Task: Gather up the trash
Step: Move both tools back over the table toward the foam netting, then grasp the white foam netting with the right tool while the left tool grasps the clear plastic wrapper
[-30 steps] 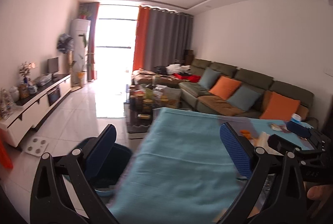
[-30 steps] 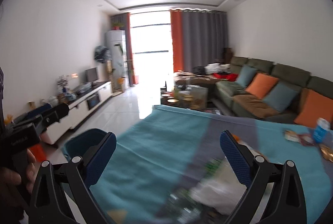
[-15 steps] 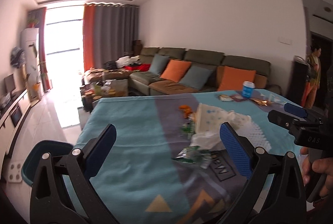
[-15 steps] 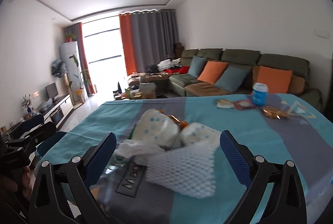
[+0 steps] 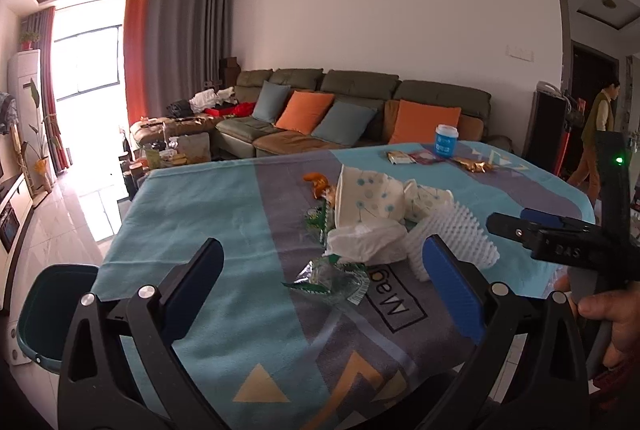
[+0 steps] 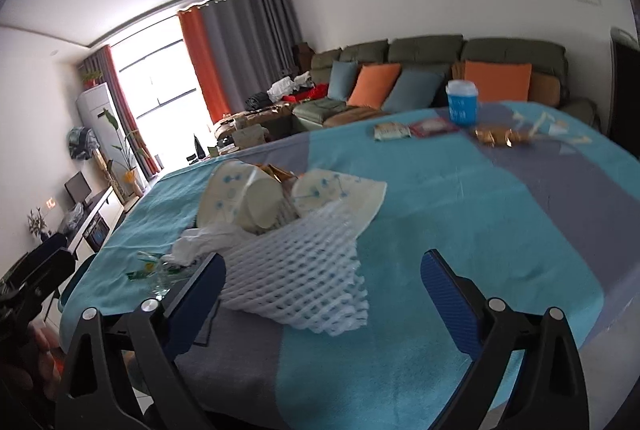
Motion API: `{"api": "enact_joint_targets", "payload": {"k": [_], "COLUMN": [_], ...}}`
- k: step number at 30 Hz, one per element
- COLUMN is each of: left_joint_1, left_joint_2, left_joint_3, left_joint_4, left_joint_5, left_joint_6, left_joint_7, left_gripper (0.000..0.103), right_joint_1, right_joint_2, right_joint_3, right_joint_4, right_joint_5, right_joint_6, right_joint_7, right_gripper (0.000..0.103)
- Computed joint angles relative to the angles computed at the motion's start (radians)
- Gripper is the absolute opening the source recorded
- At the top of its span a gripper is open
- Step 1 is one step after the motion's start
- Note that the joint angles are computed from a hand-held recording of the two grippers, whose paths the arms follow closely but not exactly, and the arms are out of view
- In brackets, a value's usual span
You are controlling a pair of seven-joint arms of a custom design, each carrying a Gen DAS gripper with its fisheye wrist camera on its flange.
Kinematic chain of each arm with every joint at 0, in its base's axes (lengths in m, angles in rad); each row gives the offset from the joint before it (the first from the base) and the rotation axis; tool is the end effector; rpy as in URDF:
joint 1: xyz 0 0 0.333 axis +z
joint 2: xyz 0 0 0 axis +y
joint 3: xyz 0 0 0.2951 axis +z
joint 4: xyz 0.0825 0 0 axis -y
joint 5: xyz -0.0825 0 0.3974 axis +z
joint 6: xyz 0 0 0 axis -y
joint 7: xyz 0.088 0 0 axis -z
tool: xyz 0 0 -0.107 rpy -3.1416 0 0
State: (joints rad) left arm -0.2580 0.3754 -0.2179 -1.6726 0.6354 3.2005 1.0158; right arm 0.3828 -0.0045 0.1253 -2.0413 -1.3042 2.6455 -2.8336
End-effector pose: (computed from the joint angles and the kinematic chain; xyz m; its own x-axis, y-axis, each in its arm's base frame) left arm 0.6075 -0.3498 0.4983 -0.5016 -0.8649 0.0209 -0.3600 0.1867 -0.9141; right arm 0.5099 0.3133 0.4687 -0.2010 -0.9460 -0.2543 -0.4677 0.3207 -0.8236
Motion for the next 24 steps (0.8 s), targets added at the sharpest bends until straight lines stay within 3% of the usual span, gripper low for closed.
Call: {"api": "enact_joint_targets", "payload": {"k": [2, 8, 14, 17, 23, 24], "left_joint_1": [0.017, -0.010, 0.018, 0.021, -0.025, -0.030], "left_joint_2": [0.009, 0.042, 0.098, 0.133, 0.202, 0.216], "left_joint_3": [-0.025, -0.012, -0.075, -0.098, -0.072, -0.070], "left_joint_4": [0.006, 0.039, 0.093, 0.131, 0.221, 0.237], "left_joint_5": [-0.006, -0.002, -0.047, -0.081, -0.114, -0.120], "left_joint_6": [-0.012, -0.046, -0.104, -0.142, -0.202, -0.213], "left_joint_7": [0.023, 0.050, 0.152, 0.215, 0.274, 0.284], "left_gripper": [0.098, 0.098, 0.098, 0.098, 0.098, 0.098], "right_joint_1": [-0.004, -0.010, -0.019, -0.021, -0.018, -0.018], "right_joint_2": [0.011, 0.041, 0.072, 0.094, 0.127, 0.130], "right_joint_3": [-0.005, -0.020, -0.040, -0.048, -0.063, -0.066], "right_joint_4": [0.001, 0.012, 0.029, 0.040, 0.052, 0.054], "right_joint_5": [0.021, 0.049, 0.095, 0.127, 0.208, 0.217], "right_joint_6": [0.016, 0.055, 0.108, 0.142, 0.203, 0.207], "right_joint_7": [-0.011, -0.033, -0.073, -0.097, -0.161, -0.172], "right_gripper": [0.092, 0.088, 0.081, 0.073, 0.056, 0.049]}}
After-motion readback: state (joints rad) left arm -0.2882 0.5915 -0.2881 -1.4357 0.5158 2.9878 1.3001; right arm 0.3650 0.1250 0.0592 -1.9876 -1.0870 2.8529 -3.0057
